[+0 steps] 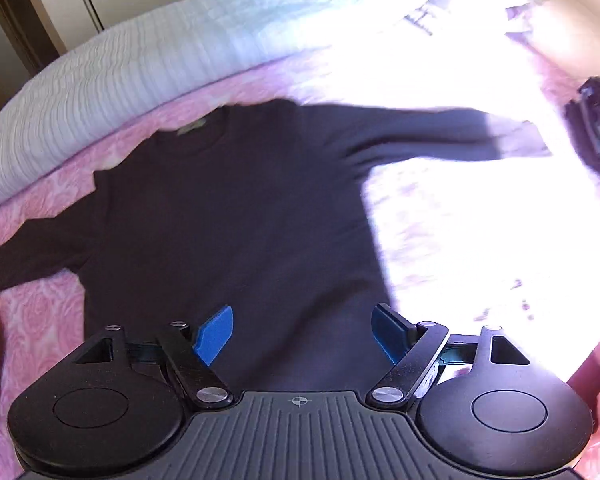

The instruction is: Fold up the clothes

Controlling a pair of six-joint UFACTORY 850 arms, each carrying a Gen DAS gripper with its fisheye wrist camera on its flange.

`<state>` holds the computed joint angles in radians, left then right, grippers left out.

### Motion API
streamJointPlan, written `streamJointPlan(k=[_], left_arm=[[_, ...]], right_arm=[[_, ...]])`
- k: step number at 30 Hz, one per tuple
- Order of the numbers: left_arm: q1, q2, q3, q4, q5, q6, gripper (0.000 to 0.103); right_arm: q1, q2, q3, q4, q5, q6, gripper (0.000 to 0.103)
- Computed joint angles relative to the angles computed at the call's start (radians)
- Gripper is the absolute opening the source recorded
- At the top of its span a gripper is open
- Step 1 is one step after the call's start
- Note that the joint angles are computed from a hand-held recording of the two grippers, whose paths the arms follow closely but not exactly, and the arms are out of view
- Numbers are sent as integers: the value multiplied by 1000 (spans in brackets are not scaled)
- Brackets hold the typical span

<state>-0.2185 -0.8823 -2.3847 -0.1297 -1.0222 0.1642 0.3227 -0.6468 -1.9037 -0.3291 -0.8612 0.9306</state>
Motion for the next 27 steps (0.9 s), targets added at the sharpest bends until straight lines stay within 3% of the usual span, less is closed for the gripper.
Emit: streamJointPlan(k=[3, 8, 12, 16, 21, 27], left_arm=[[-39, 166, 225, 44, 99, -77, 84], [-93, 319, 417, 89, 164, -171, 86], [-119, 390, 498, 89, 177, -177, 86], [-127, 425, 536, 59, 179, -114, 86], [-119, 476, 599, -13, 201, 17, 86], [-88, 543, 681, -88, 223, 126, 86]], right_arm=[[-26, 92, 91, -15, 43, -25, 80], [-58, 188, 166, -4, 85, -112, 82], [-62, 243, 200, 24, 75, -203, 83], [-37, 313, 261, -20, 44, -169, 85], [32, 390, 340, -41, -1, -76, 85], [109, 412, 378, 14, -54, -51, 85]])
